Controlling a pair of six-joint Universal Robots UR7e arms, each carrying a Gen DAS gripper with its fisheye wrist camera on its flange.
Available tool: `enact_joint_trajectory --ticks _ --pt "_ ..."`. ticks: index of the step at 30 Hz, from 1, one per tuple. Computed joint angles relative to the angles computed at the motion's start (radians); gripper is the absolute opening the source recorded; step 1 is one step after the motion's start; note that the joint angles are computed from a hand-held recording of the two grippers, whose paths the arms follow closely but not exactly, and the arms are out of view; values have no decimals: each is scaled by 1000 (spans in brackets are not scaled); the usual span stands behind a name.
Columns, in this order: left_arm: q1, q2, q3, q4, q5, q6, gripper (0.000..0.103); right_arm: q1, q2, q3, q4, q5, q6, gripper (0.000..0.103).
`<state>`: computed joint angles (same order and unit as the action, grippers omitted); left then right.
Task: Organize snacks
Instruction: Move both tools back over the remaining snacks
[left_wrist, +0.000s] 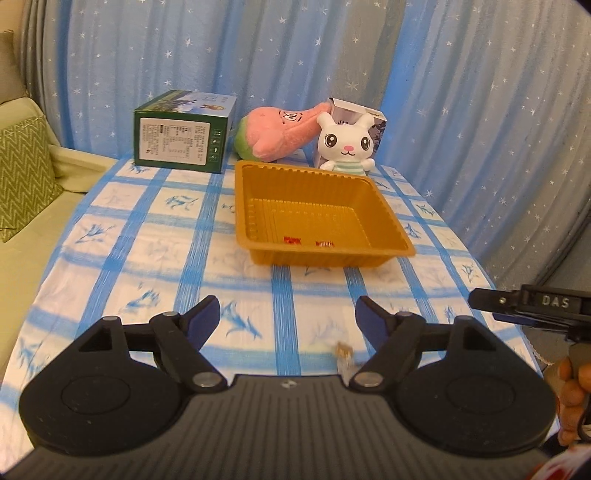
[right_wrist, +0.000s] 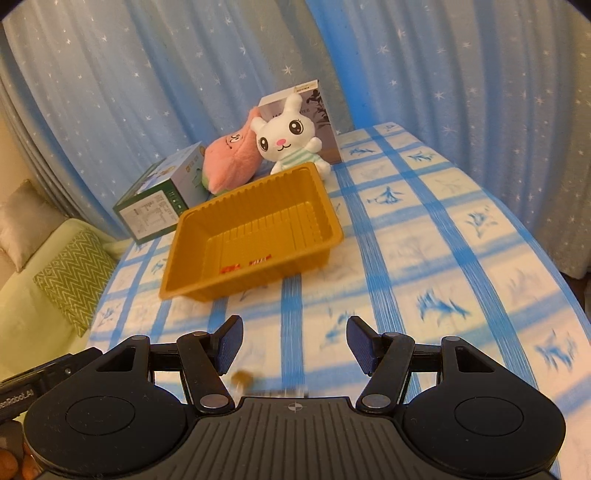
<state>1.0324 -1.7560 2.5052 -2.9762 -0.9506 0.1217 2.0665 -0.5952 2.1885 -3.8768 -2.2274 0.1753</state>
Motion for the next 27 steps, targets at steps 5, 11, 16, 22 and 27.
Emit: enact_joint_trajectory --ticks 5,11,16,22,27 --pt "-44 -140 67 115 36 -40 78 64 14 66 -34 -38 68 62" --pt "-85 -285 123 266 45 -55 78 109 34 114 -34 -64 144 62" --pt "-92 -347 152 340 42 -46 76 123 46 142 -31 -74 186 62" --pt "-76 -349 172 349 30 -4 70 129 68 156 -23 -80 210 62" --pt "-41 -303 172 337 10 60 58 121 83 158 -23 -74 211 62"
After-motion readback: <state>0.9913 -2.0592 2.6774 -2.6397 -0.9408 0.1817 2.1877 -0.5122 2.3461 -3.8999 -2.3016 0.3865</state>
